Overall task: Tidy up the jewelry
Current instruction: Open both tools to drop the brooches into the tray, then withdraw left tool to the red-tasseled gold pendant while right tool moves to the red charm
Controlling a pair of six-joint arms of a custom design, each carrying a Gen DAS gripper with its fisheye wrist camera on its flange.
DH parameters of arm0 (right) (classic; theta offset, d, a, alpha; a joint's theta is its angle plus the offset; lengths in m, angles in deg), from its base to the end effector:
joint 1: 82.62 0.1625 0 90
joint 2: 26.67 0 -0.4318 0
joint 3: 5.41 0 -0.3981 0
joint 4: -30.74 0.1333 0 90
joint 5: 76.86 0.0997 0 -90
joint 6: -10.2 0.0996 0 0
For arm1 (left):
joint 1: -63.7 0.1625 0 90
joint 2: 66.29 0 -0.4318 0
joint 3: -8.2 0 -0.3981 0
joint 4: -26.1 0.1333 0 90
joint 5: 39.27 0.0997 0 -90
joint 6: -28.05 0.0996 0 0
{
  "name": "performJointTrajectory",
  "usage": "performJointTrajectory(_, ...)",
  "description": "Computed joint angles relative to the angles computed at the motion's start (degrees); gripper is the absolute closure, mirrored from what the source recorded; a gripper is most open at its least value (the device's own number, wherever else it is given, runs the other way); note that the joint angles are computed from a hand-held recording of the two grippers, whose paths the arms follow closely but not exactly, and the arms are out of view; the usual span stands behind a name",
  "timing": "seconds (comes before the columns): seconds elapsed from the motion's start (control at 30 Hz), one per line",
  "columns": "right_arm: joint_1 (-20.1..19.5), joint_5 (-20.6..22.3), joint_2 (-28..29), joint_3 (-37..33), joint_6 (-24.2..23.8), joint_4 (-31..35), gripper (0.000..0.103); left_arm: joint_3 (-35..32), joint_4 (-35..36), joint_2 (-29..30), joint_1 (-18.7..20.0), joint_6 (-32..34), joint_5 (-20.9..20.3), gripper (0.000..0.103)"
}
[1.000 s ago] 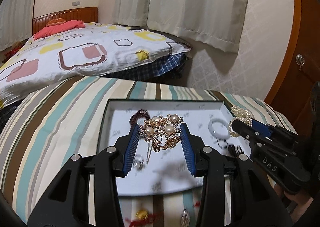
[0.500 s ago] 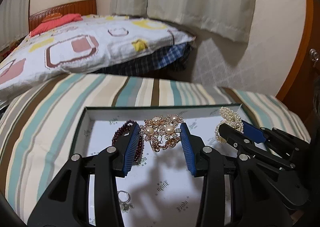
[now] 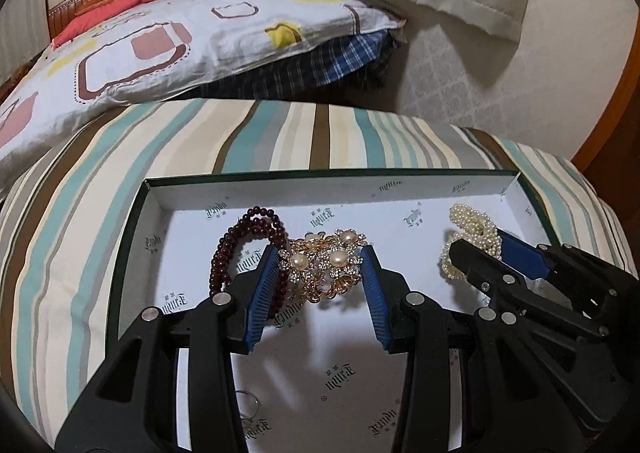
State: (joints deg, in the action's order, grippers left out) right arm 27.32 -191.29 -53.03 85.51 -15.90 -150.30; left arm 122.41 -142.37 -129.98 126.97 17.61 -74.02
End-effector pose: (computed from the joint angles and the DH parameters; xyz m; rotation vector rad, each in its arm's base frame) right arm 0.3211 -0.6150 -0.0420 0.9067 -2.4772 0.5883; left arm -0.0594 -0.5962 0.2389 0.0283 2.2368 -0.8932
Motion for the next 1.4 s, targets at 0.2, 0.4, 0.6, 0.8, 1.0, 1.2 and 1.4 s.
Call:
performJointTrajectory(0.2, -0.2, 0.0, -0.2, -0.4, 1.1, 1.5, 0.068, -0.3, 0.7, 0.2, -0.1, -0.1, 0.5, 0.055)
performJointTrajectory(0.4, -0.2, -0.2, -0.5, 0.6, 0.3, -1.5, 0.067, 0.1, -0.6, -0.2, -0.3, 0.2, 0.2, 0.047)
performJointTrajectory(0.6, 0.1, 0.5, -1.5, 2.7, -1.0, -5.8, 0.067, 2.2, -6.6, -0.8, -1.8, 2.9, 1.2, 0.042)
performJointTrajectory(0.8, 0.5, 1.0, -3.1, 5.7, -2.3, -10.7, 0.067, 5.3, -14.4, -2.1, -4.2, 6.5, 3.3, 0.037)
performJointTrajectory(1.0, 1.2, 0.5, -5.1, 9.7, -2.8, -15.5, 0.067, 10.5, -21.7, -4.9, -7.6, 9.4, 6.9, 0.036)
performJointTrajectory(1.2, 1.8, -0.8, -6.8, 14.2, -2.7, -19.8, 0.067, 16.3, -25.0, -8.8, -11.1, 9.0, 11.3, 0.036)
performJointTrajectory(1.4, 2.1, -1.9, -8.4, 19.7, -1.2, -23.7, 0.067, 21.4, -24.2, -12.4, -14.5, 6.0, 14.6, 0.036)
